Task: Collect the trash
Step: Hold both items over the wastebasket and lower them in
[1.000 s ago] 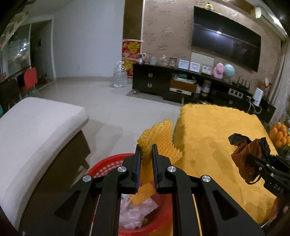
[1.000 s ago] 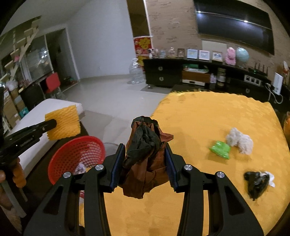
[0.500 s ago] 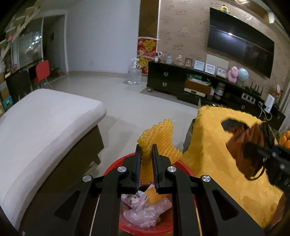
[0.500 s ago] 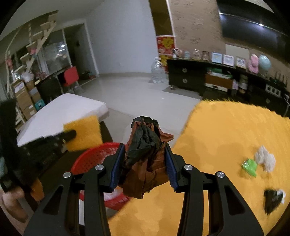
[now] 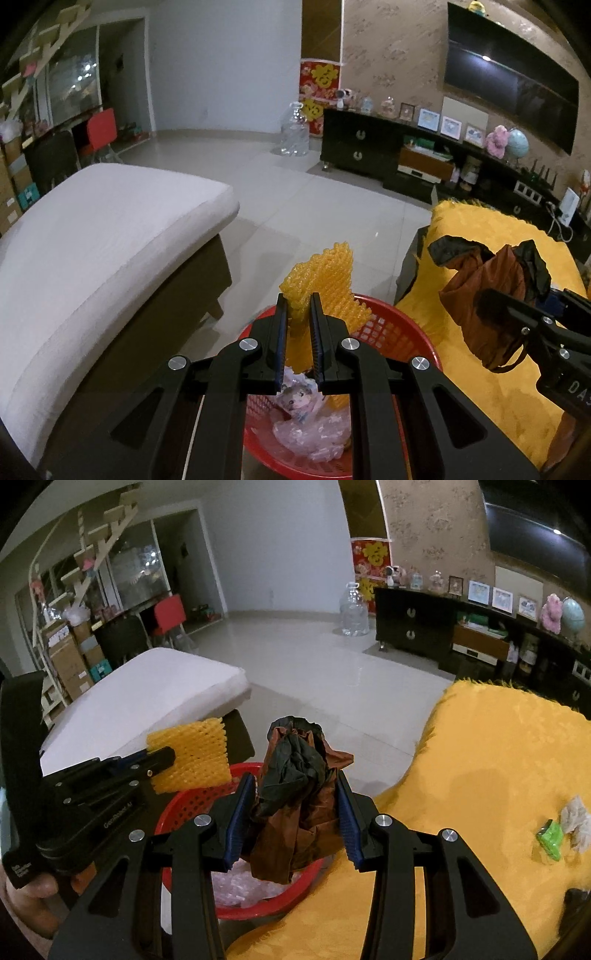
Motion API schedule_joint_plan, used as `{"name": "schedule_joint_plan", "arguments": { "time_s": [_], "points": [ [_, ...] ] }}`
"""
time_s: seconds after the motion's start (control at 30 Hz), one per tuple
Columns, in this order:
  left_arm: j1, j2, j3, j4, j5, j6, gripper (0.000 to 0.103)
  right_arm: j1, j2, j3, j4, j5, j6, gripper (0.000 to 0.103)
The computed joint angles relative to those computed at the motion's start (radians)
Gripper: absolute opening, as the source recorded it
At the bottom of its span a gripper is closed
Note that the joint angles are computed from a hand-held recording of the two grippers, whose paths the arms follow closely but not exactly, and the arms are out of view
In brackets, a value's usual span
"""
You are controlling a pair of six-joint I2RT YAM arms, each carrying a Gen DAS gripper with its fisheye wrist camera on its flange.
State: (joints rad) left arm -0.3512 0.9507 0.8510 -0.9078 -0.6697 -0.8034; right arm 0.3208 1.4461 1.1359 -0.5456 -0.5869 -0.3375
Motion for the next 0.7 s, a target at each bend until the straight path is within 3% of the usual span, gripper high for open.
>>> {"name": "schedule_joint_plan", "arguments": {
  "time_s": [0.7],
  "points": [
    [0.046, 0.02, -0.039, 0.01, 0.063, 0.004, 0.011, 0.063, 0.045, -0.028, -0.007, 0.033, -0.001, 0.043]
  ]
}}
